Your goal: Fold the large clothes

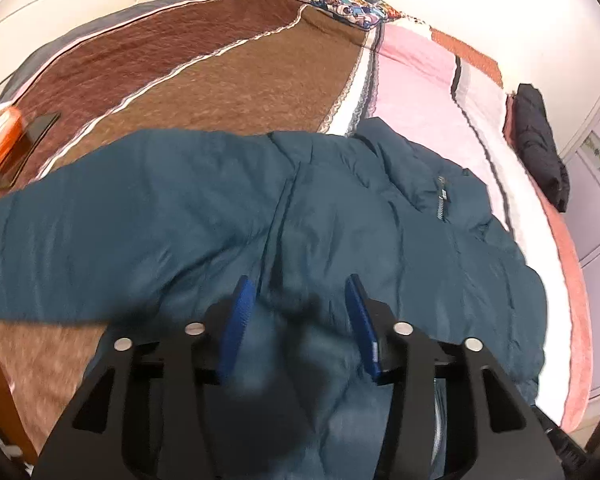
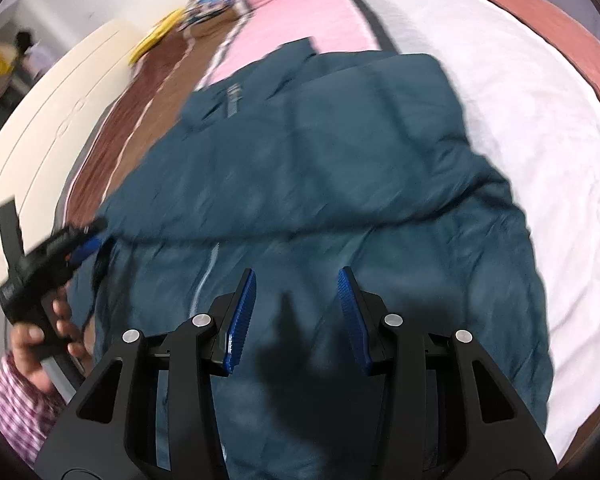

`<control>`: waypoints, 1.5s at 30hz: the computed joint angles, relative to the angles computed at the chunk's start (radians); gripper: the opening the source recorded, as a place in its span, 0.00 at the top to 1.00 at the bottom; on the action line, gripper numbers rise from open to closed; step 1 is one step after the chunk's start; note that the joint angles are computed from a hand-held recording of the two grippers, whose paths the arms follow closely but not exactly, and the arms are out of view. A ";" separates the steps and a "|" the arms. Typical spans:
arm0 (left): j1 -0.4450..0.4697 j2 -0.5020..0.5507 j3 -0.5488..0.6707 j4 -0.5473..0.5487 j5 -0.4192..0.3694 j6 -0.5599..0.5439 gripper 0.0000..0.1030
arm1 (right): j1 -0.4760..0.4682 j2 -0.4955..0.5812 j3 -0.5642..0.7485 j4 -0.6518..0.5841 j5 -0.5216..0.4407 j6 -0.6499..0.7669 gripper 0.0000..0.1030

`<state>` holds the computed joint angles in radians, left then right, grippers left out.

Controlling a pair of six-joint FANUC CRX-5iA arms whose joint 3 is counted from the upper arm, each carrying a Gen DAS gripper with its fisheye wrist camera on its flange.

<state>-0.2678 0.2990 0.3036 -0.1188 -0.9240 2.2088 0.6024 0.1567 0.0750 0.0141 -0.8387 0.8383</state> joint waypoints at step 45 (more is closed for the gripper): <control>0.443 -0.419 -0.616 0.187 0.119 0.208 0.29 | 0.227 0.013 -0.003 0.261 -0.019 0.035 0.25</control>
